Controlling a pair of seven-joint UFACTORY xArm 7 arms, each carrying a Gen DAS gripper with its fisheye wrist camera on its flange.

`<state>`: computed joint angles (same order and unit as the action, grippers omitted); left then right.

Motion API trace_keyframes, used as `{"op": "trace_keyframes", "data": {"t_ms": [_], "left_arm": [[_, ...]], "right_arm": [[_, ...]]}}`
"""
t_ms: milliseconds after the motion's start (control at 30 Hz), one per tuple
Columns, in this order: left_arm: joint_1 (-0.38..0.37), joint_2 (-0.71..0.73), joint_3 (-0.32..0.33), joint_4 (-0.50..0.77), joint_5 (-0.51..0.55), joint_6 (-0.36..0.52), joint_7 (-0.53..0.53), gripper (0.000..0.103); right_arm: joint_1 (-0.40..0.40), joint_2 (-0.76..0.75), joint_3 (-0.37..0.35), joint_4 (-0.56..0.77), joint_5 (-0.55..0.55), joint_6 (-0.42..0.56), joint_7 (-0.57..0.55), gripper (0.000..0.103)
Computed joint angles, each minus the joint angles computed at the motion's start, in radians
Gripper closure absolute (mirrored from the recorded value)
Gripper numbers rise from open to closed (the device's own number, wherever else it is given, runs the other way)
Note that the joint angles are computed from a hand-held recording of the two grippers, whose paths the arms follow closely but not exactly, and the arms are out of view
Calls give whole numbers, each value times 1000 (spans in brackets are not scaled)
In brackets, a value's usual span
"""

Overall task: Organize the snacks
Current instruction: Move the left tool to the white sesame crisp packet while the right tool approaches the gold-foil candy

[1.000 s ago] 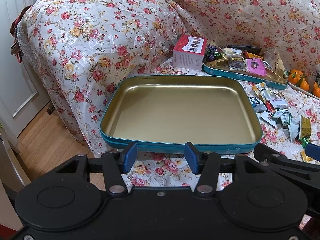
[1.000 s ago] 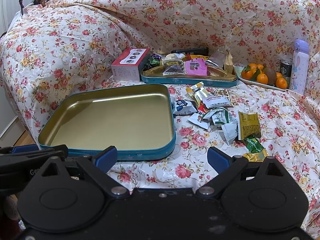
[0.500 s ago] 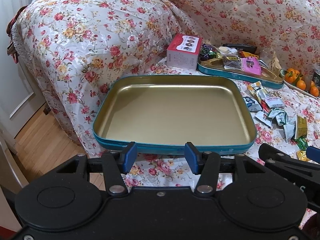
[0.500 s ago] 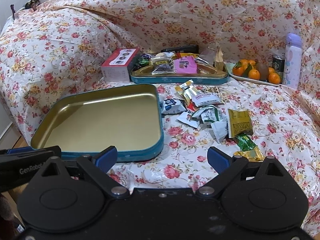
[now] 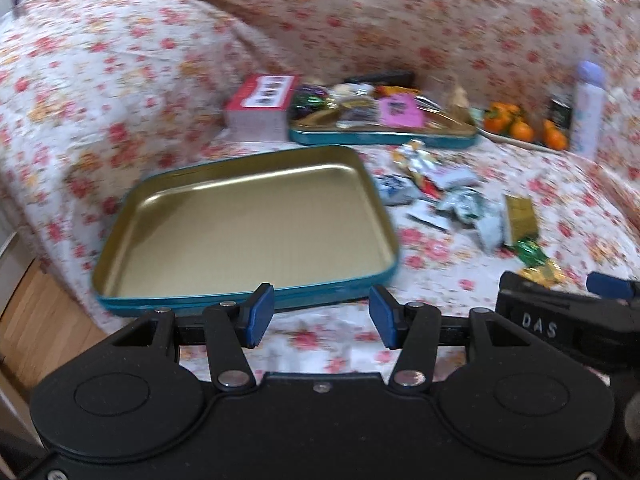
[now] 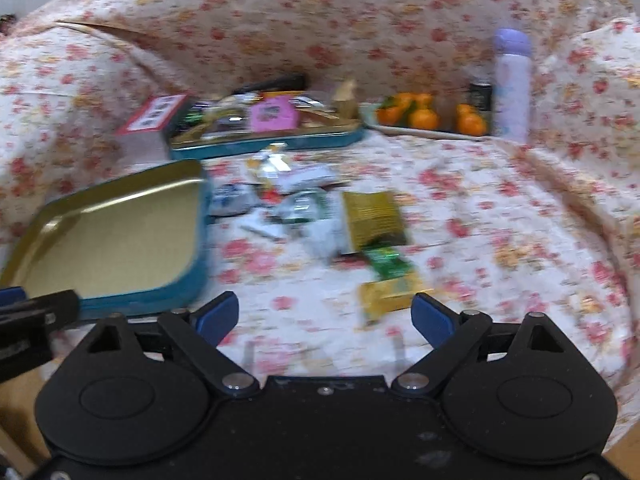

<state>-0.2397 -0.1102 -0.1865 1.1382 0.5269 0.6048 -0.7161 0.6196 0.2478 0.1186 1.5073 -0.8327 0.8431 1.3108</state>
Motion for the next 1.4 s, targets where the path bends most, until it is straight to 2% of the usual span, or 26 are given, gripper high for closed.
{"op": "trace_keyframes", "data": {"t_ms": [100, 267, 400, 533, 733, 900, 1067, 1200, 1300, 1400], "left_arm": [[-18, 55, -2, 42, -28, -14, 42, 45], [-62, 145, 11, 118, -18, -31, 64, 45], [-101, 212, 27, 168, -13, -47, 96, 45], [-124, 246, 45, 188, -65, -56, 151, 48], [-145, 277, 70, 219, -60, -54, 167, 48], [-142, 323, 79, 288, -117, -49, 199, 48], [-156, 389, 96, 376, -128, -61, 245, 48], [-167, 475, 99, 498, -180, -26, 289, 48], [-169, 544, 98, 595, -250, 20, 322, 48], [-184, 601, 114, 677, -278, 73, 324, 48]], "right_arm": [[-21, -22, -14, -40, -3, 3, 20, 8], [-69, -53, -12, -99, 16, -11, 38, 10], [-102, -74, -7, -143, 21, -54, 41, 12], [-128, -79, 2, -163, 48, -108, 2, 21], [-133, -64, -5, -158, 35, -130, -21, 23], [-138, -44, -14, -147, 37, -172, -77, 24], [-115, -13, -31, -116, -3, -114, -131, 28], [-108, -10, -48, -118, -62, -71, -93, 28], [-132, -20, -53, -143, -68, -117, -73, 28], [-154, -25, -56, -169, -54, -176, -45, 22]]}}
